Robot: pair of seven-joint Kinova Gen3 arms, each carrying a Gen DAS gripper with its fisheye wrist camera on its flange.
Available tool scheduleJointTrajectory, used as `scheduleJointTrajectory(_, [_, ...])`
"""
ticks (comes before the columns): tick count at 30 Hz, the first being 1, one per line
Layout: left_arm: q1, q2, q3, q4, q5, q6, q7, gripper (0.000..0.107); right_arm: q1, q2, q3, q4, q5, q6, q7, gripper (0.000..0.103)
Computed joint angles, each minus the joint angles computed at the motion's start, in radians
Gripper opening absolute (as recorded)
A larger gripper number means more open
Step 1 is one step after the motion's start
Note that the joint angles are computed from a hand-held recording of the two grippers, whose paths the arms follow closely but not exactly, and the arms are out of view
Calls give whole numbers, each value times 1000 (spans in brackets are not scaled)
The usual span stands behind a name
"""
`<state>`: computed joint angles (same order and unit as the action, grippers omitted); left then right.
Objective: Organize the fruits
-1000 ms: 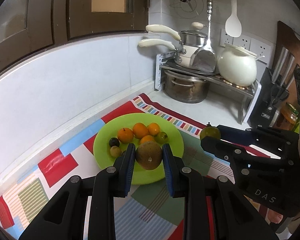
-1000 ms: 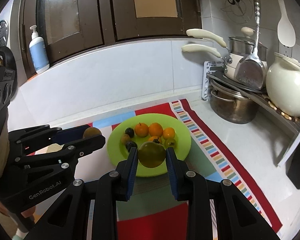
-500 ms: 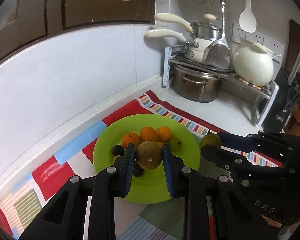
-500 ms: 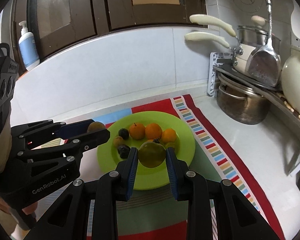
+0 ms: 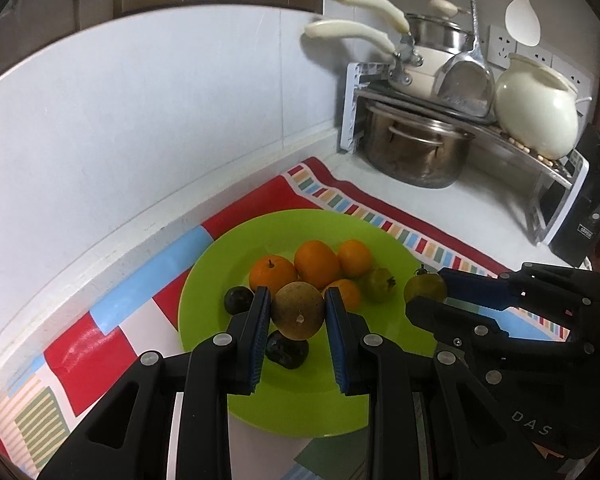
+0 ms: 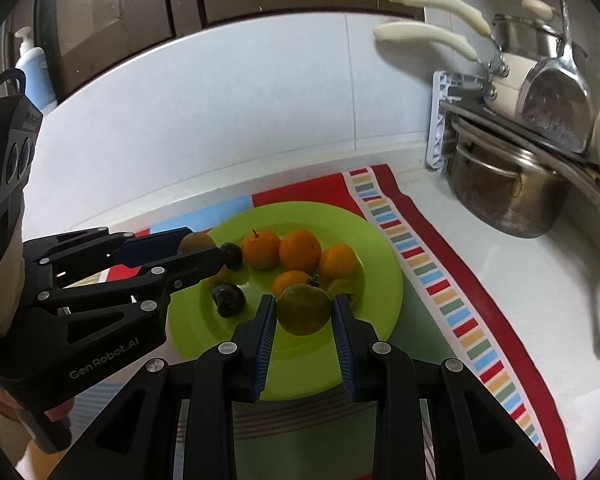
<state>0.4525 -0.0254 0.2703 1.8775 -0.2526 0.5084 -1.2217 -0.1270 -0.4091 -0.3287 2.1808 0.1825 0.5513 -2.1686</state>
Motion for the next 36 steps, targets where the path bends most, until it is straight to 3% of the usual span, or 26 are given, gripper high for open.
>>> scheduleJointTrajectory(9, [11,31,-9,-1,-39,-12,22,28,-14,46,27,5,2,-30,19,30])
scheduleJointTrajectory(11, [13,31,-13,-1,-37,-13,17,38,-20,53,33,5,0,-34,23,30])
scheduleJointTrajectory(13, [13,22,-15,4,-37,-14,27,40,-18,53,28,5,4,-33,18,31])
scheduleJointTrajectory(16, [13,1,-3,9,-96,12,99,40,8,40,-6,5,30,-28,-16,44])
scheduleJointTrajectory(18, [12,-24,11,15,-135,39,151,40,21,25,-28,4,46,-17,-37,44])
scheduleJointTrajectory(27, [-38,-177,147,46,-237,168,335,57,12,-110,-65,-13,20,95,-64,44])
scheduleJointTrajectory(36, [-128,-372,262,82,-171,231,367,72,40,-275,-151,-65,-61,263,-86,44])
